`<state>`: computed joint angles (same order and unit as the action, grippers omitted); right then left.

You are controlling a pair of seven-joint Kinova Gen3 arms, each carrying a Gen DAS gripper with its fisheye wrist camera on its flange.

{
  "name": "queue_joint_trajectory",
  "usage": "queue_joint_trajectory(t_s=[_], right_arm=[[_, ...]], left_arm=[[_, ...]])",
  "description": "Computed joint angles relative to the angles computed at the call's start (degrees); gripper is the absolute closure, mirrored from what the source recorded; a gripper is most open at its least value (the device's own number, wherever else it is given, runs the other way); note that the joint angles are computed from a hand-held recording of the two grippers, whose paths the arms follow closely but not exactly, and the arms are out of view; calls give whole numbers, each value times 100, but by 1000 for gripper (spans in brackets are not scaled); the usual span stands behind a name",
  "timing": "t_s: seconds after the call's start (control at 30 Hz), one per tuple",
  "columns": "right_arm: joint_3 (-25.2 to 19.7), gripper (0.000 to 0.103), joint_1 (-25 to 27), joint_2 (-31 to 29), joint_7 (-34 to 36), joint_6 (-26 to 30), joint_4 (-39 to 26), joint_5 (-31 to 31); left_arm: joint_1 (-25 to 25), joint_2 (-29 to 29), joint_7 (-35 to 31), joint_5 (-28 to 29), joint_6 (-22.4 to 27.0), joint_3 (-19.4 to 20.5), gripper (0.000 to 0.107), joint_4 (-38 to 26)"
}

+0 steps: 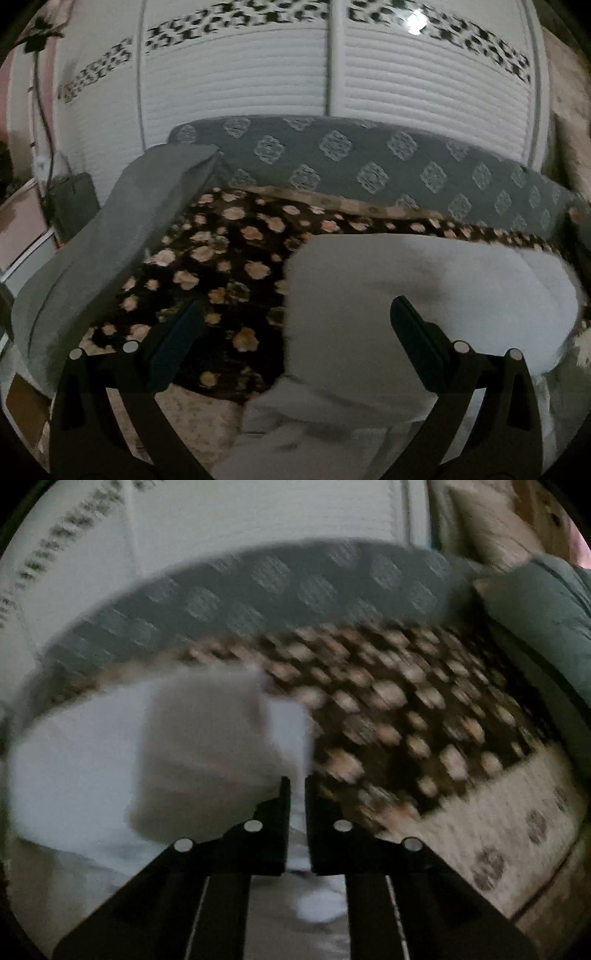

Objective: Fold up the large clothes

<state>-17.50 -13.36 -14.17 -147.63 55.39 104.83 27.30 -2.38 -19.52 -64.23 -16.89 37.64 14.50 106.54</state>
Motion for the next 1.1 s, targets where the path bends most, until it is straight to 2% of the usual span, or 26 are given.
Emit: queue_joint_trajectory(t_s=[0.07, 0.1, 0.13, 0.17, 0.2, 0.23, 0.3, 0.37, 0.47, 0.53, 0.6, 0.67, 0.73, 0.77, 0.83, 0.9, 1.1], right_arm=[[-201, 74, 158, 52, -329, 118, -9, 73], [-461, 48, 388, -9, -555, 37, 19, 249], [-726, 29, 637, -151, -715, -115, 56, 482], [-991, 23, 838, -400, -787, -178, 10, 715], [-1257, 8, 1073, -585, -854, -331, -4, 948], [-1522, 2, 1243, -704, -915, -444, -56, 1181], [-1746, 2, 1264, -673, -1082, -819, -64, 1618], [-1607, 2, 860, -331, -988, -1068, -192, 1757], [-1425, 2, 294, 95, -1040, -1152, -172, 1984], [-1183, 2, -140, 427, -692, -975, -230, 1785], [-754, 2, -546, 707, -337, -991, -201, 1377], [-587, 1, -569, 746, -355, -1248, 32, 1282], [-457, 1, -710, 886, -470, -1351, 189, 1366], [-385, 1, -781, 903, -453, -1340, 208, 1317], [-258, 1, -946, 967, -355, -1236, 171, 1182], [-60, 1, -1079, 1028, -69, -1143, 66, 940], [172, 1, -1322, 1153, 68, -1032, 6, 795]], left_arm=[[9, 72, 6, -51, -11, 96, 7, 0], [14, 98, 23, -93, -45, 149, 7, -10], [32, 104, 25, -104, -61, 150, 7, -28], [47, 104, 34, -114, -102, 154, 7, -49], [38, 101, 65, -151, -181, 186, 7, -75], [24, 106, 96, -189, -247, 224, 7, -99], [182, 163, -26, -68, -437, 122, 7, -126], [264, 270, -110, -19, -480, 140, 7, -155], [235, 478, 11, -231, -525, 370, 7, -97], [210, 741, 358, -637, -416, 586, 7, -54], [343, 984, 694, -857, -574, 526, 7, 163], [201, 1077, 1160, -1190, -810, 710, 7, 399], [-30, 1214, 1508, -1644, -673, 1138, 7, 376], [14, 1326, 1572, -1772, -465, 1214, 7, 262], [258, 1526, 1499, -1748, -230, 1046, 7, 96], [556, 1607, 1154, -1439, -230, 640, 7, 40], [978, 1726, 1148, -1562, -60, 331, 7, -22]])
